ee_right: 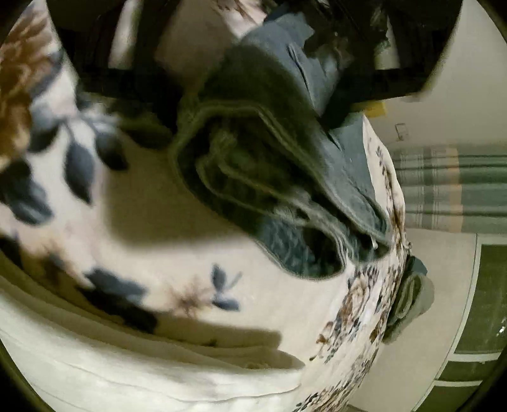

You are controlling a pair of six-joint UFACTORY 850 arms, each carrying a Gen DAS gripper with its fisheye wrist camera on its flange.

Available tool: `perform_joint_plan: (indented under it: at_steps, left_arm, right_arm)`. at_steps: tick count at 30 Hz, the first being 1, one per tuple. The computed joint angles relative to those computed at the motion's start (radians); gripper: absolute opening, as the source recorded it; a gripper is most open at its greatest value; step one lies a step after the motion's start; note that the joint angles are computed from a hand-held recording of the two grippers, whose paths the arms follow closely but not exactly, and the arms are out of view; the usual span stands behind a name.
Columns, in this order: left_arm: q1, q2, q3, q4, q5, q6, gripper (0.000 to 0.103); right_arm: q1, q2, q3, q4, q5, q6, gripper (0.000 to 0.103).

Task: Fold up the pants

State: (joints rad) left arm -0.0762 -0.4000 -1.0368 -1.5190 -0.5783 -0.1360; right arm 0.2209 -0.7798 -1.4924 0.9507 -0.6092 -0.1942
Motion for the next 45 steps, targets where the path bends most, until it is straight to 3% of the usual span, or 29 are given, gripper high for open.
perform_joint_plan:
  at_steps: [4,7,10,15,17,18,19,22,25,29,31,33,36,39,42,43,44,45]
  left_arm:
    - [0.004,0.002,0.015,-0.025,0.007,0.0,0.078]
    - [0.016,0.0,0.034,-0.071,0.008,-0.007,0.075]
    - [0.011,0.016,0.037,-0.036,0.02,-0.079,0.061]
    - [0.027,0.027,0.033,-0.003,0.037,-0.038,0.029]
    - [0.04,0.031,0.026,0.019,0.042,-0.007,0.025]
    - [0.043,0.032,0.025,0.017,0.042,0.009,0.024]
    - [0.052,0.039,0.025,0.021,0.039,0.048,0.023]
    - [0.07,0.058,0.031,0.032,0.02,0.14,0.022]
    - [0.09,0.081,0.048,0.066,-0.005,0.182,0.022]
    - [0.101,0.082,0.058,0.125,-0.026,0.243,0.024]
    - [0.103,0.07,0.072,0.085,-0.034,0.286,0.025]
    - [0.09,0.06,0.07,0.037,-0.035,0.297,0.033]
    - [0.076,0.089,0.13,-0.085,-0.002,0.368,0.048]
    - [0.062,0.082,0.131,-0.142,0.046,0.374,0.048]
    - [0.04,0.073,0.087,-0.059,0.111,0.269,0.047]
    - [0.027,0.078,0.08,-0.045,0.136,0.252,0.043]
    - [0.024,0.085,0.079,-0.038,0.155,0.25,0.031]
    - [0.021,0.088,0.067,-0.01,0.173,0.245,0.027]
  right_arm:
    - [-0.001,0.0,0.011,0.083,0.024,-0.048,0.065]
    - [-0.006,-0.015,0.012,0.128,-0.003,-0.078,0.066]
    - [0.0,-0.035,-0.008,0.137,-0.037,-0.087,0.071]
    - [0.021,-0.072,-0.062,0.114,-0.046,-0.061,0.075]
    - [0.028,-0.073,-0.063,0.118,-0.029,-0.063,0.071]
    - [0.031,-0.067,-0.054,0.127,-0.014,-0.064,0.06]
    - [0.03,-0.058,-0.041,0.139,-0.007,-0.068,0.048]
    - [0.023,0.006,0.056,0.257,0.032,-0.136,0.026]
    - [0.032,0.059,0.127,0.326,0.05,-0.18,0.024]
    - [0.047,0.113,0.215,0.409,0.053,-0.221,0.024]
    - [0.046,0.115,0.237,0.421,0.045,-0.216,0.035]
    - [0.037,0.104,0.246,0.437,0.028,-0.2,0.051]
    - [0.028,0.086,0.252,0.486,0.005,-0.264,0.056]
    - [0.027,0.072,0.242,0.493,-0.008,-0.322,0.061]
    - [0.036,0.059,0.22,0.479,0.001,-0.324,0.061]
    - [0.039,0.056,0.215,0.481,0.01,-0.325,0.061]
    - [0.044,0.056,0.211,0.489,0.026,-0.326,0.06]
    - [0.049,0.059,0.213,0.495,0.045,-0.321,0.05]
